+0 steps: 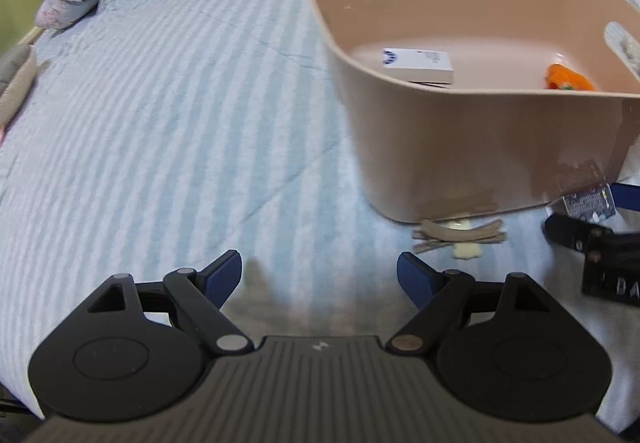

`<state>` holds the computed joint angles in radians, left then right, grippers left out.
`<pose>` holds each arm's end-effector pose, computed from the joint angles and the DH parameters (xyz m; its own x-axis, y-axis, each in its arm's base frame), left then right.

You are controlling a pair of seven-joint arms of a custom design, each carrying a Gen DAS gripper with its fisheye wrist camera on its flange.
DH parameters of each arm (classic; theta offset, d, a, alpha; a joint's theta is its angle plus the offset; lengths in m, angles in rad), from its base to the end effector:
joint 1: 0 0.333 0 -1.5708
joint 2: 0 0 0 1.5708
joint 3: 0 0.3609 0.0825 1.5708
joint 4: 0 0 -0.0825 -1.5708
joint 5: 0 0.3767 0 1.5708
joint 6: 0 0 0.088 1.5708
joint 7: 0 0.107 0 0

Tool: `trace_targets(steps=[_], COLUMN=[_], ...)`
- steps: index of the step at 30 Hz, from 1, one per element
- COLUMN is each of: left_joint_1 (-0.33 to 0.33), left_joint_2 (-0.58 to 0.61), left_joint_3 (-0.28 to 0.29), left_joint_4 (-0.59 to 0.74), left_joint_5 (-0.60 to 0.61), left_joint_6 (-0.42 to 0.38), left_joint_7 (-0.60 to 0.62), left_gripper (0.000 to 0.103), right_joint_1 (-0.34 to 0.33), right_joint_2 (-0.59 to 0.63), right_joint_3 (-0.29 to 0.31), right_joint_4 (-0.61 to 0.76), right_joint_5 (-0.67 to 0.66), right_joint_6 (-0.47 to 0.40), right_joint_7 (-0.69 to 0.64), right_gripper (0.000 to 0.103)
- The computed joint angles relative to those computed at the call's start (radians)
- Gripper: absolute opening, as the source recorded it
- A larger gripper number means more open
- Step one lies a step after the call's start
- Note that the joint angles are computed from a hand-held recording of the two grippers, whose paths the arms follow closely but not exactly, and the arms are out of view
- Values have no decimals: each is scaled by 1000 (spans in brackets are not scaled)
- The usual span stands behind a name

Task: Organize objects
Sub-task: 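Grasp the dark card box with the right tool while the left grasps the hair clips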

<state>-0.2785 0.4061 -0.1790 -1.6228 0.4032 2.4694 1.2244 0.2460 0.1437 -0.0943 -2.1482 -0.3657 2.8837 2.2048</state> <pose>0.6519 -0.2987 0.4838 -0.2983 -0.9447 -0.1359 -0.8201 0.3265 -0.4699 0.5905 0.1134 0.4491 -0.1274 -0.9892 -0.0729 -0.8057 0.1461 -0.5740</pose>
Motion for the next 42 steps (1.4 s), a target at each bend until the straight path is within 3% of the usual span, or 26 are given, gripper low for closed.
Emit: trace_targets(steps=[9,16,18,23,30,33,34,36,37,38,42], left_joint_1=[1,-28,-35,-34,-96,-60,-47,-30,-24,-22,-23], left_joint_2=[9,-3,-4,34,48,35,31,23,19,14,-6], left_joint_3=[-37,-17,-9,-15,32,-3,-14,-31,-39,-43,-40], left_joint_4=[-17,-44,-50,-9,-10,-31,-34,-42,-45,-49,-66], left_joint_5=[-83,-73,-51,-63,77,41,24,-1,-12,-21,-42], left_joint_6=[53,83,99,72,94,110,113,122,123,122,114], left_joint_7=[34,-65,-92,-136,-235,-190,-164,-111,-83,-63,-39], left_gripper=[86,86,91,94,98,83,79,57,50,45,45], right_joint_1=[-40,-58,-59,-59,-51,-47,-47,-47,-46,-48,-44], right_joint_2=[-33,-43,-37,-30,-34,-30,-29,-28,-30,-33,-44], right_joint_3=[4,16,18,13,0,-9,-10,-15,-18,-17,-22], right_joint_4=[-29,-51,-46,-46,-64,-68,-71,-77,-79,-86,-94], right_joint_5=[-19,-10,-9,-2,-48,-81,-85,-90,-92,-84,-95], right_joint_6=[-48,-28,-26,-14,10,33,44,71,80,91,90], right_joint_7=[-19,-32,-35,-37,2,27,26,21,22,13,16], right_gripper=[84,85,86,88,89,85,79,64,53,48,47])
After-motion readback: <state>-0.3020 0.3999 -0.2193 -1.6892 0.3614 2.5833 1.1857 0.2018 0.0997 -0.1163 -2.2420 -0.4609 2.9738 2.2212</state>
